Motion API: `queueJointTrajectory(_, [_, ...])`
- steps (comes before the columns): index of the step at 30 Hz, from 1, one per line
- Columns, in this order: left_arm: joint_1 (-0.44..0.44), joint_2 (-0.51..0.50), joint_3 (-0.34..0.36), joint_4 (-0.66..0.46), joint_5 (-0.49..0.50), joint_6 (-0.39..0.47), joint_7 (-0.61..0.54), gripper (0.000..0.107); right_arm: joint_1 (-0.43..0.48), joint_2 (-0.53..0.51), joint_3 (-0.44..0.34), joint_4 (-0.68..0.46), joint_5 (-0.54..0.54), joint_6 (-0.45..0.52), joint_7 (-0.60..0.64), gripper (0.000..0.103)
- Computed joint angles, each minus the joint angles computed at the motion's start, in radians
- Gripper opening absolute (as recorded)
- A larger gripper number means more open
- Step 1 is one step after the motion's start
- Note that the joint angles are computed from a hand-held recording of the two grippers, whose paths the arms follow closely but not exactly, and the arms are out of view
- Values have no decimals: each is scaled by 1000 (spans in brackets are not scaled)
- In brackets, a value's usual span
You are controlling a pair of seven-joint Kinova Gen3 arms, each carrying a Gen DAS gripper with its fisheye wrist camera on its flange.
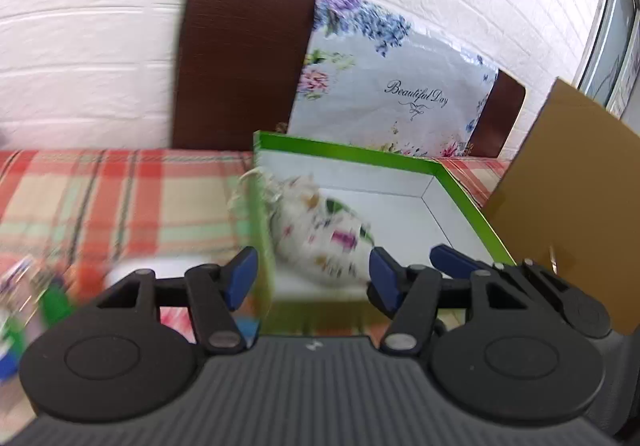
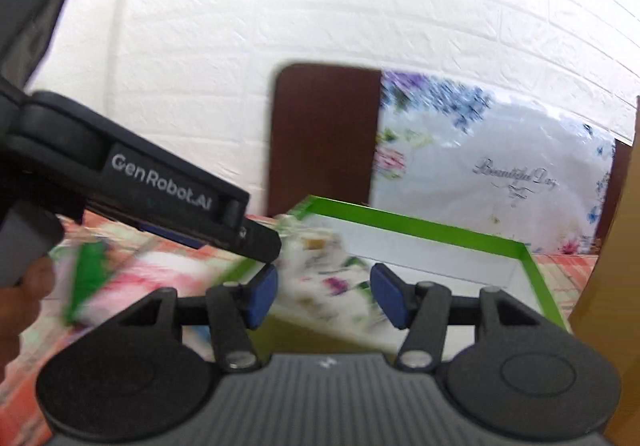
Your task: Organize objects
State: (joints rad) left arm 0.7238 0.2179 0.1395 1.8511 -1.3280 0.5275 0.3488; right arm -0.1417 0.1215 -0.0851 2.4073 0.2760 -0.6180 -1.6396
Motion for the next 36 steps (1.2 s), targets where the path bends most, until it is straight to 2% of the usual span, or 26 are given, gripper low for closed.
queueJointTrajectory(2, [46, -51, -14, 80, -28, 27, 81, 63, -12, -29, 14, 58, 81, -31, -58, 53])
queueJointTrajectory(4, [40, -79, 46, 141, -27, 101, 140, 63, 0, -41, -18, 70, 163, 2, -140, 53])
queueJointTrajectory(7, [41, -105, 99, 205, 46, 187, 168, 63, 92, -52, -154, 52, 285, 114, -262, 51])
queueJointTrajectory(11, [32, -151, 141, 288, 104, 241, 259, 63, 247, -42, -339, 31, 447, 156, -424, 51])
queueJointTrajectory(14, [13, -187, 166, 339, 110, 252, 332, 63, 357, 10, -472, -39, 506, 197, -546, 53])
queueJointTrajectory(16, [-8, -211, 178, 369, 106, 234, 376, 63, 376, 55, -502, -95, 521, 232, -628, 54])
queueJointTrajectory(18, [-25, -229, 194, 394, 99, 219, 415, 63, 332, 93, -463, -155, 538, 273, -709, 59])
queueJointTrajectory(19, [-32, -233, 203, 400, 95, 217, 428, 63, 316, 111, -445, -180, 571, 279, -750, 60])
queueJointTrajectory(21, [-42, -236, 218, 407, 83, 217, 445, 63, 318, 150, -466, -234, 652, 320, -831, 61])
queueJointTrajectory(22, [-47, -238, 222, 409, 78, 213, 448, 63, 345, 178, -500, -255, 693, 325, -872, 59])
queueJointTrajectory(23, [-50, -241, 226, 416, 68, 211, 459, 63, 378, 207, -533, -269, 733, 313, -912, 41])
queueJointTrajectory(24, [-53, -242, 230, 418, 61, 209, 465, 63, 396, 219, -548, -272, 774, 297, -953, 32])
queueJointTrajectory(25, [-55, -245, 233, 421, 56, 208, 470, 63, 397, 211, -545, -275, 815, 295, -994, 25])
queueJointTrajectory(26, [-58, -246, 235, 422, 51, 206, 475, 63, 380, 196, -524, -273, 855, 287, -1026, 13])
queueJointTrajectory(27, [-62, -247, 235, 422, 48, 202, 477, 63, 356, 181, -484, -267, 896, 262, -1065, 5])
queueJointTrajectory(32, [-84, -261, 236, 423, 19, 156, 493, 63, 254, 80, -252, -182, 1099, 77, -1205, 4])
queueJointTrajectory(36, [-101, -265, 234, 410, -3, 93, 460, 63, 263, -1, -95, -101, 1262, -82, -1253, 4])
